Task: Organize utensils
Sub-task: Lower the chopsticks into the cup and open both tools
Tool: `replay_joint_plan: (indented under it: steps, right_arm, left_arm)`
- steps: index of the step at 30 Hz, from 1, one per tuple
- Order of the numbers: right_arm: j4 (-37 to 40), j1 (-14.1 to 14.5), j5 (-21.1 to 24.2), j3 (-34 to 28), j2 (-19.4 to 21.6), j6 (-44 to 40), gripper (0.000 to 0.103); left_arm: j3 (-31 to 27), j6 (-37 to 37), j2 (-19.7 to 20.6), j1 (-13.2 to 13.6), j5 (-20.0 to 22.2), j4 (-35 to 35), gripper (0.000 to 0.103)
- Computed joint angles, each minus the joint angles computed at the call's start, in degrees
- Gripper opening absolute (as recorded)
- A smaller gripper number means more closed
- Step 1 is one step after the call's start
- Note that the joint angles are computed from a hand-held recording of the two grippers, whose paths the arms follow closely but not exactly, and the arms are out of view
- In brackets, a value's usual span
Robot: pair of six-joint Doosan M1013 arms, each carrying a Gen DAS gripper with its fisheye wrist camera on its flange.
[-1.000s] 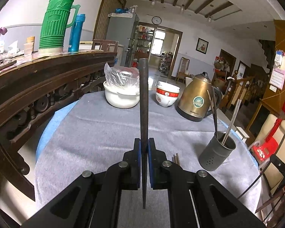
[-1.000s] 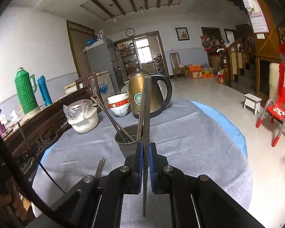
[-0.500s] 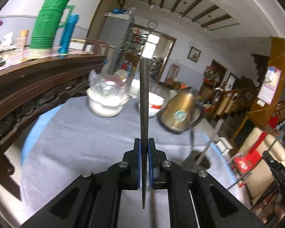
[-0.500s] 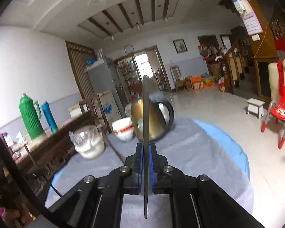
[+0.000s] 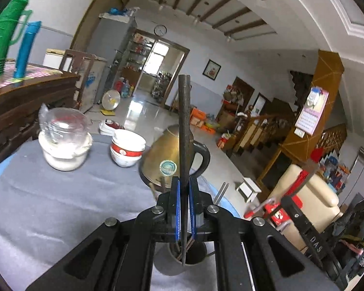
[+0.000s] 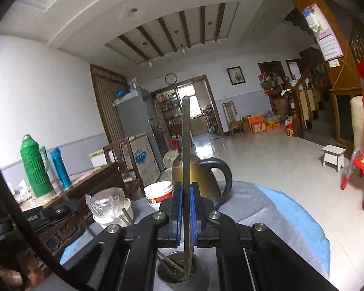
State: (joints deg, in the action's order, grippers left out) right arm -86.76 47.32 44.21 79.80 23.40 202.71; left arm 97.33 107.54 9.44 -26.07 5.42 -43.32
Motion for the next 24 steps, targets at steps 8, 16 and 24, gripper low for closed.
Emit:
replay_joint_plan:
  steps: [8,16,24]
  right_arm:
    - [7.2,-2.4,-4.6,-1.5,2.1,-6.9,0.007]
    - [19.3,-3.7,-7.9,-2.5,3.2,-17.4,0.007]
    - [27.8,-4.0,-4.8,-4.6,3.8,-24.6,0.014]
  left_arm:
    - [-3.4,-16.1,3.7,-1.3,2.9,20.5,0.007]
    - [-5.4,-15.2,5.9,-1.1,9.9,22.4,0.007]
    - [-3.9,-20.7,3.7,-0.5,10.3,26.9,0.051]
